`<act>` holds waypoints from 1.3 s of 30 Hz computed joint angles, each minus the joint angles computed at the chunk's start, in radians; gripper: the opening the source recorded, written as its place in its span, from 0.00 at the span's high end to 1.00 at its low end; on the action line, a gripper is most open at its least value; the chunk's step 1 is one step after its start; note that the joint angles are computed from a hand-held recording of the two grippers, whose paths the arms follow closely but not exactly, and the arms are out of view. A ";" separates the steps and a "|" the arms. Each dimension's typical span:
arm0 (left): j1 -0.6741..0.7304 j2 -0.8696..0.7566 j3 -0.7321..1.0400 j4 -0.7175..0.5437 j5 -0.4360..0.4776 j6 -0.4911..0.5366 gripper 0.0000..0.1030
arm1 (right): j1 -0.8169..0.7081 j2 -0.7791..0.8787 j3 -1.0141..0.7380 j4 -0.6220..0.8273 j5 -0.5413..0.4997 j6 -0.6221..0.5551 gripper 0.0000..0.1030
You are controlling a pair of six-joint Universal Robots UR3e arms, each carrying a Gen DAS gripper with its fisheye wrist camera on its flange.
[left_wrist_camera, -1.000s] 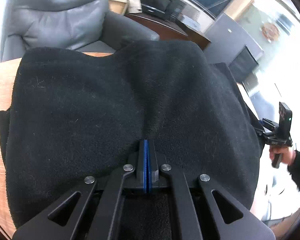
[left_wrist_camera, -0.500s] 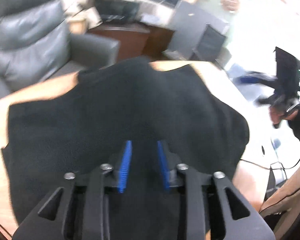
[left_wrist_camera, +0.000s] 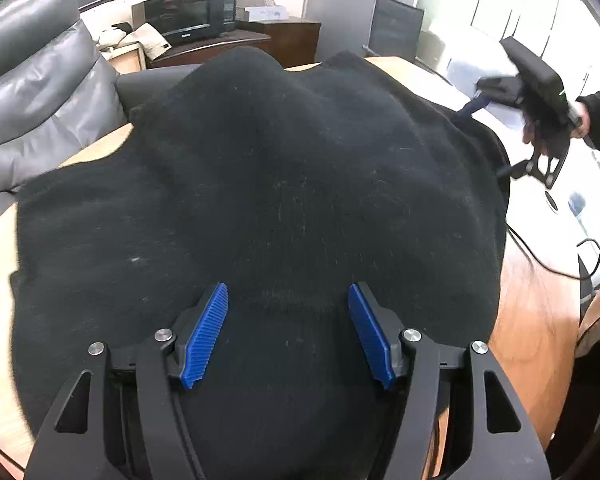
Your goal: Fold clothes
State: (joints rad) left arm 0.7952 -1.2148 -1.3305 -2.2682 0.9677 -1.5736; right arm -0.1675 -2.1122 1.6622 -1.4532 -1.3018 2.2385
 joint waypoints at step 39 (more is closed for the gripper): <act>0.170 -0.434 0.515 -0.054 -0.153 -0.295 0.00 | -0.051 0.290 -0.024 -0.380 0.282 0.387 0.08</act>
State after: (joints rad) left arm 0.9652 -1.6486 -0.8156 -2.3218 0.8150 -1.8686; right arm -0.2180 -1.8225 1.6386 -1.8337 -1.0202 2.6259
